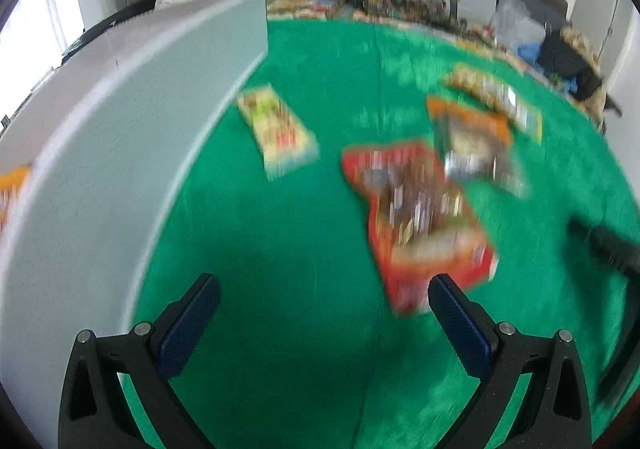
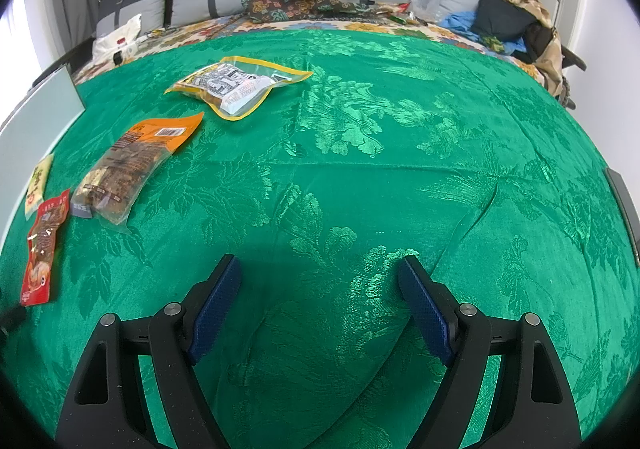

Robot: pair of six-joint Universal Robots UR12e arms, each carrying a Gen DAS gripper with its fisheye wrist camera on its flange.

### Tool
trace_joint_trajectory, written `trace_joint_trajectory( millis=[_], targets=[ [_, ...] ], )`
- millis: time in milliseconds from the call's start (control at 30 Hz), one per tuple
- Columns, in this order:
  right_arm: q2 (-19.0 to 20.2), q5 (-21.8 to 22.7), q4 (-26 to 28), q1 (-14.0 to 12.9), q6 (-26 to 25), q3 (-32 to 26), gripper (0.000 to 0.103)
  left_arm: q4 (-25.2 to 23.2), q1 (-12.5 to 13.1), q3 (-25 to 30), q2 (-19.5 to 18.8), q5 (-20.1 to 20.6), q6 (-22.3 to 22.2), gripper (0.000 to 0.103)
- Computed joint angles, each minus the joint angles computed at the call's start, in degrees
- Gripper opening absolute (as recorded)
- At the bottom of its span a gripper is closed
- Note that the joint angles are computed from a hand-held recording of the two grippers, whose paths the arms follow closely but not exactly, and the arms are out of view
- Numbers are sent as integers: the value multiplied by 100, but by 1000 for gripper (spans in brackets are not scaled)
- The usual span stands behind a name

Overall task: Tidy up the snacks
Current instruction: 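Move the left tool to the cream rice-cake pack and grasp it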

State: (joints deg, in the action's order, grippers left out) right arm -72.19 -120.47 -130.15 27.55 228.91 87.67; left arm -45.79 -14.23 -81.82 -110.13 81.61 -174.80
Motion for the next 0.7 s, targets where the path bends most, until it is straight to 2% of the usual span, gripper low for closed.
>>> trace_joint_trajectory(
  millis=[133,167,233,333,500,700],
  targets=[
    [0,0,0,0,-1,0,83,-586,-40,973,-499,-17,-274,102],
    [-1,2,4,-4,-4,-5,83,-894,-72,1346,-716,59,-407,102],
    [0,-1,0,1,2,0,83,-1166,-125,1740,-969,290,-625,97],
    [0,1,2,-1,0,-2,83,-1585,-201,2245,-1338,739,-1027,97],
    [2,-2,1,4,6,1,83,-1909,-222,2490,-1568,814,-1362,97],
    [2,1,6,2,4,-8,83,-1655,-255,2437,-1597,970,-1020,95]
  ],
)
